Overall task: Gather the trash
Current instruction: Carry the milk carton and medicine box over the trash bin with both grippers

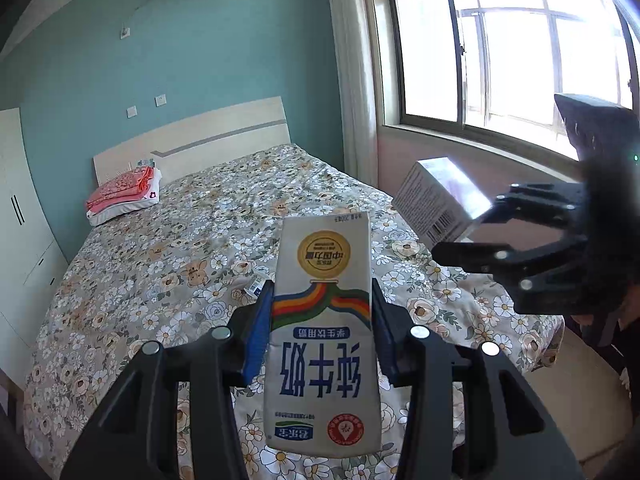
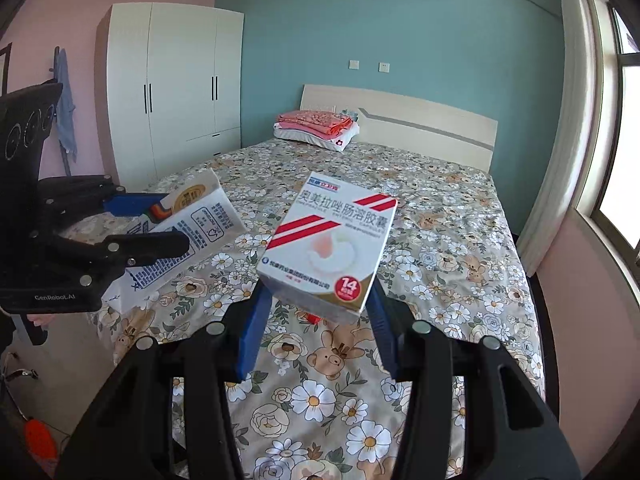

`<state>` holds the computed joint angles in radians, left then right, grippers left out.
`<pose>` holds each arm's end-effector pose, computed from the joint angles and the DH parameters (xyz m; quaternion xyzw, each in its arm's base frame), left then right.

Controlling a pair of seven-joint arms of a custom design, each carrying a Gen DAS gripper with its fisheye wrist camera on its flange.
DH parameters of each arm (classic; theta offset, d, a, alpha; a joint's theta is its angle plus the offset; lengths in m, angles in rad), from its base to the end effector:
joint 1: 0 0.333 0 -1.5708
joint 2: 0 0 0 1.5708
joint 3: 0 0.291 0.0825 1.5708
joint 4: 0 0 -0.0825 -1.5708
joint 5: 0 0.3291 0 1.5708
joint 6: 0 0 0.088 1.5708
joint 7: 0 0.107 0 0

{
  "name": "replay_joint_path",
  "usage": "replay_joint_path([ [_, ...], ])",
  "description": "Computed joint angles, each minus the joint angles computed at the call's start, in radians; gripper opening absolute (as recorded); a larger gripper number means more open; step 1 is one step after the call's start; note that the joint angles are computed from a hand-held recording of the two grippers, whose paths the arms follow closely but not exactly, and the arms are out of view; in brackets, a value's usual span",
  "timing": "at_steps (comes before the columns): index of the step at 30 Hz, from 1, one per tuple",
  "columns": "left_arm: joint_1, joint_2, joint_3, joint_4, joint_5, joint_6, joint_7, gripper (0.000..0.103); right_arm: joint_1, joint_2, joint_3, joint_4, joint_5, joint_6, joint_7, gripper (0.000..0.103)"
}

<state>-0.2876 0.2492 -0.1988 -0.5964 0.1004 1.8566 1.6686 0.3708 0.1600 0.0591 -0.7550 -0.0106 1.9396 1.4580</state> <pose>0.4400 -0.1896 0.8939 -0.4361 0.7573 -0.3866 0.2946 0.4347 0.1923 0.8929 -0.7572 0.4315 -0.2887 0.3963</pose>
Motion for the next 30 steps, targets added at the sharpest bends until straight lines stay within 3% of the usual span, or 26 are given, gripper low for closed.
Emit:
replay_joint_path([
  [3,0.047,-0.184,-0.008,-0.262,-0.058,0.040,-0.004,0.047,-0.005,-0.188,0.021,-0.262,0.011,0.047,-0.009,0.049],
  [5,0.156,-0.304,-0.081,-0.437,-0.115,0.090,0.018,0.047,-0.017,-0.307,0.039,-0.437,0.030,0.103,-0.017,0.049],
  [6,0.170,-0.363,-0.076,-0.524,-0.146,0.124,0.031,0.047,-0.023,-0.364,0.049,-0.524,0.040,0.139,-0.023,0.049],
  [10,0.135,-0.566,-0.001,-0.839,-0.236,0.259,0.083,0.047,-0.043,-0.527,0.080,-0.763,0.078,0.204,-0.046,0.049],
  [13,0.143,-0.666,0.012,-0.982,-0.289,0.270,0.116,0.047,-0.049,-0.617,0.094,-0.896,0.115,0.219,-0.061,0.049],
  [17,0.011,-0.769,0.106,-1.156,-0.256,0.275,0.104,0.047,-0.048,-0.721,0.107,-1.057,0.164,0.231,-0.070,0.049],
  [30,-0.087,-1.016,0.145,-1.638,-0.309,0.247,0.116,0.047,0.006,-0.882,0.136,-1.503,0.292,0.242,-0.096,0.049],
])
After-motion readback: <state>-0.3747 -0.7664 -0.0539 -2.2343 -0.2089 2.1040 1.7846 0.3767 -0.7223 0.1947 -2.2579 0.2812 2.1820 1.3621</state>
